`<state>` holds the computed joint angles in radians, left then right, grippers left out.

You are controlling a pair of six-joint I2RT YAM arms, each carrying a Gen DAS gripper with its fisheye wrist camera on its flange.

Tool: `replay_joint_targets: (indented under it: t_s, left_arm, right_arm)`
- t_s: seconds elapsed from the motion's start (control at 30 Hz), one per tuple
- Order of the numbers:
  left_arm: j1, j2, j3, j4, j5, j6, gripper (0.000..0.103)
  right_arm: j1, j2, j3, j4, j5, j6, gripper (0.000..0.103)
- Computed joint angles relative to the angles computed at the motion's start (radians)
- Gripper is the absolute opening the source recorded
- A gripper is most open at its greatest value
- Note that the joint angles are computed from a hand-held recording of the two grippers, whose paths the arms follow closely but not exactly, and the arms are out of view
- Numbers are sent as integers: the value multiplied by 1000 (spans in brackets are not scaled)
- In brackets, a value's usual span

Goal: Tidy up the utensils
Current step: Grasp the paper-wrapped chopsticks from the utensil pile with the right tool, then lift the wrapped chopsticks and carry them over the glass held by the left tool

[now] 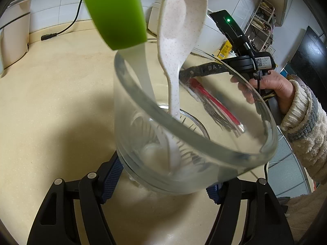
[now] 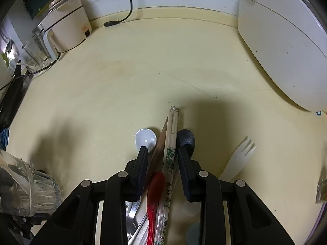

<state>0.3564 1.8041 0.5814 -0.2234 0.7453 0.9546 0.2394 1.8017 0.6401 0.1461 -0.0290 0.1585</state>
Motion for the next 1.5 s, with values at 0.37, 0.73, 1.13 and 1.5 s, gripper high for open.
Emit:
replay_joint_targets:
  t_s: [0.37,0.73,1.13,1.5]
  left_arm:
    - [-9,-4,-6,16,-7,-11,74]
    - [-9,-3,-6,18,-8,-12,74]
    - [-8,-4,-6,17,-7,-10,74]
    - [-6,-4,-5,14,-7,-8,74]
  right_arm:
    - [-31,-101,-115,94,-54,17,10]
    - [-106,-543,-305,47,-150,59,9]
    - [-69,-816,-332,-152,-115,69,9]
    - [-88,-240,-211,58,-111,66,25]
